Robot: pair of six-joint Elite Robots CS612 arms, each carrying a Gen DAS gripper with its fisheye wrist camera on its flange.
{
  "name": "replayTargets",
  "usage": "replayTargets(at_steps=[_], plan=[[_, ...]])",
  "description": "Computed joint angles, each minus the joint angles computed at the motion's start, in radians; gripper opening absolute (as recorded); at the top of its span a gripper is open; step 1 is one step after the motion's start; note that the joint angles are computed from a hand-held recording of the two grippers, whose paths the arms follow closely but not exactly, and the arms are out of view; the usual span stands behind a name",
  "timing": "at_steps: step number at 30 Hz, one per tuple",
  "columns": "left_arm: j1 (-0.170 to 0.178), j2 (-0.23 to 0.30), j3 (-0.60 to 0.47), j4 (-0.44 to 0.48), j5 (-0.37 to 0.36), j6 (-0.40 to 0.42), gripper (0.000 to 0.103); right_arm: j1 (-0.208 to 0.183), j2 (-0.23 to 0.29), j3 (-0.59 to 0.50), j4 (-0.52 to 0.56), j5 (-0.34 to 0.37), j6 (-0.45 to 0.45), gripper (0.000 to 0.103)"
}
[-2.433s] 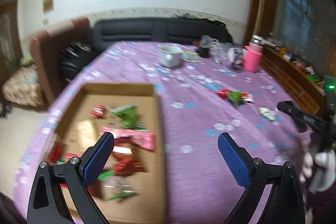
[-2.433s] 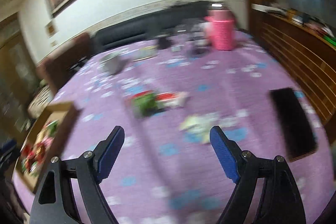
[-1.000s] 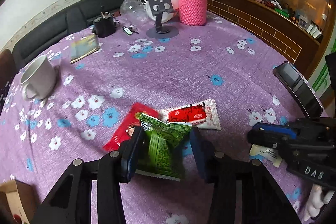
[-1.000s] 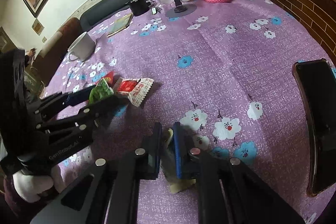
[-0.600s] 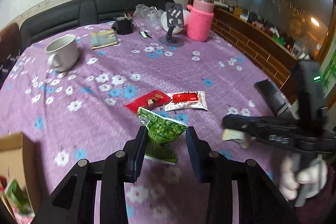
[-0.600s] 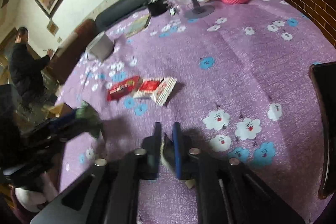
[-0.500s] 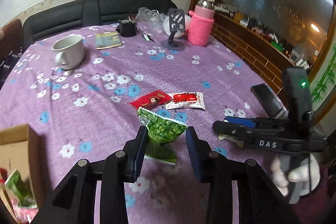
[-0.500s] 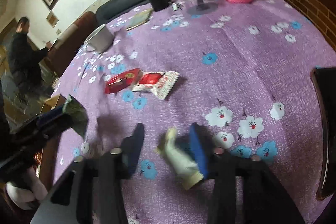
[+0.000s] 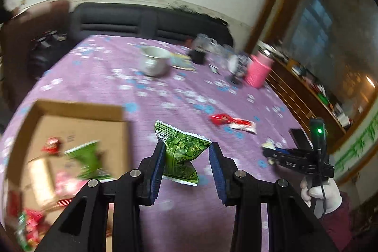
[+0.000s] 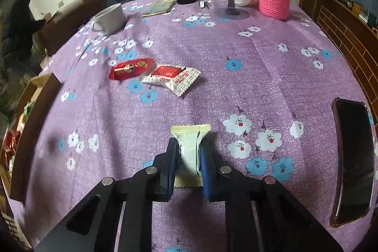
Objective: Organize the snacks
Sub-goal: 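Carry both snacks into the cardboard tray and open both grippers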
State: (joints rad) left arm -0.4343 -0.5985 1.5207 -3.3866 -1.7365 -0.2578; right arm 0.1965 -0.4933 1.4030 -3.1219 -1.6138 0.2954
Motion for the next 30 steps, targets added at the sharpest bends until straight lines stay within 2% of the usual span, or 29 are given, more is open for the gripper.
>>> replayTargets(at_steps=[4,7,14,20,22,24,26,30], plan=[[0.040,-0.011,0.040,-0.038,0.029,-0.073,0.040,0.004,0.007,0.007,-0.108,0.048,0.016,0.017],[0.072,-0.006,0.040,-0.017,0.040,-0.121,0.040,0.016,0.005,-0.002,-0.141,0.101,0.037,0.017],[0.118,0.027,-0.008,0.044,0.051,-0.160,0.040,0.098,0.008,-0.097,-0.062,0.173,-0.060,0.018],[0.131,0.029,0.002,0.043,0.062,-0.186,0.041,0.156,0.047,-0.217,0.057,0.262,-0.116,0.018],[0.133,0.024,0.014,0.024,0.061,-0.185,0.045,0.170,0.063,-0.252,0.093,0.298,-0.128,0.018],[0.130,0.014,0.040,-0.018,0.079,-0.181,0.062,0.185,0.077,-0.278,0.128,0.326,-0.139,0.018],[0.129,0.003,0.062,-0.050,0.105,-0.175,0.071,0.200,0.092,-0.308,0.164,0.347,-0.154,0.018],[0.118,-0.021,0.116,-0.110,0.161,-0.167,0.080,0.226,0.109,-0.339,0.210,0.325,-0.190,0.018]])
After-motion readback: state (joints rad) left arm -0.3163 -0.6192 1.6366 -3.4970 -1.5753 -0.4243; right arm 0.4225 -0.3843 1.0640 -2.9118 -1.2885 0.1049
